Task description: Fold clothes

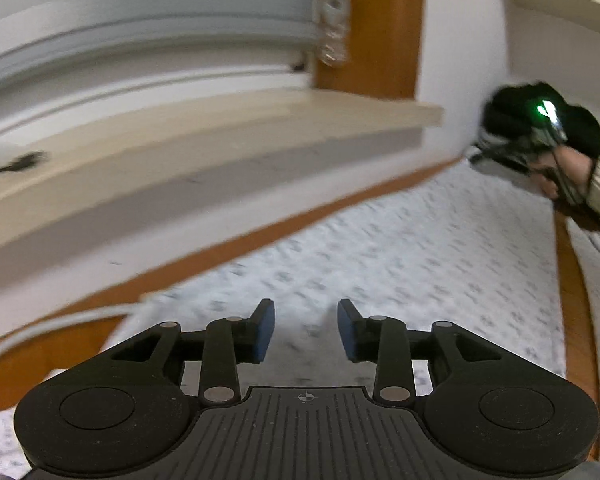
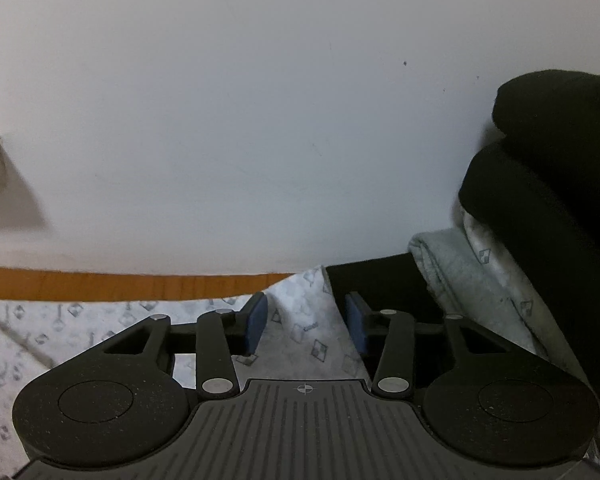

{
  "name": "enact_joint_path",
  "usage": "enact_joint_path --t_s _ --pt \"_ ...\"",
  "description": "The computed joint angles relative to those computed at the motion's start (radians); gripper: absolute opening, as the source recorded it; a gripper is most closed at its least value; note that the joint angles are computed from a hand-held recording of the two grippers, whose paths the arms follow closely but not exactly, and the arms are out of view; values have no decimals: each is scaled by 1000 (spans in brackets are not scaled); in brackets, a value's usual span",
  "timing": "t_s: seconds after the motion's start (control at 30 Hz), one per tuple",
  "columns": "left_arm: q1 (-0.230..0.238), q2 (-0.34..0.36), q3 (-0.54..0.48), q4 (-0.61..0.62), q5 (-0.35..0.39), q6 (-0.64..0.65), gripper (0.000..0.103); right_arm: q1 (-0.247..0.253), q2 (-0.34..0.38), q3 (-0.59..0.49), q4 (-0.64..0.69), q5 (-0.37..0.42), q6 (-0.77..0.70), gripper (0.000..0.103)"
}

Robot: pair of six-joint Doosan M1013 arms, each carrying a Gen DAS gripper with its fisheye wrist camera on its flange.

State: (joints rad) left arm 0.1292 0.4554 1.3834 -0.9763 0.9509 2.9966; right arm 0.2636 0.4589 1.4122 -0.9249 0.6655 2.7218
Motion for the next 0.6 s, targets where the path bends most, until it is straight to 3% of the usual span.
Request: enact_joint_path --t_s 0.07,0.13,0.2,0.27,0.3,0.33,0.43,0.5,0.6 --pt "-6 3 4 16 -4 6 38 0 -12 18 -45 -1 75 5" --pt "-4 10 0 15 6 -2 38 10 -27 32 -153 81 265 5" --pt "3 16 -4 6 24 -6 38 3 -35 34 -115 88 257 9" --pt "1 17 -3 6 24 -4 40 9 -23 9 -78 143 147 20" --pt "1 15 0 7 20 4 41 19 -17 1 -100 170 136 33" --pt "-1 14 3 8 16 11 42 26 -16 0 -117 171 136 38" --pt "-8 12 8 13 2 31 48 38 -26 6 -78 53 70 38" --pt "-11 13 7 14 -1 35 49 34 -27 2 109 -100 -140 37" --pt "-8 18 2 11 8 29 49 45 -2 -31 339 -197 -402 37"
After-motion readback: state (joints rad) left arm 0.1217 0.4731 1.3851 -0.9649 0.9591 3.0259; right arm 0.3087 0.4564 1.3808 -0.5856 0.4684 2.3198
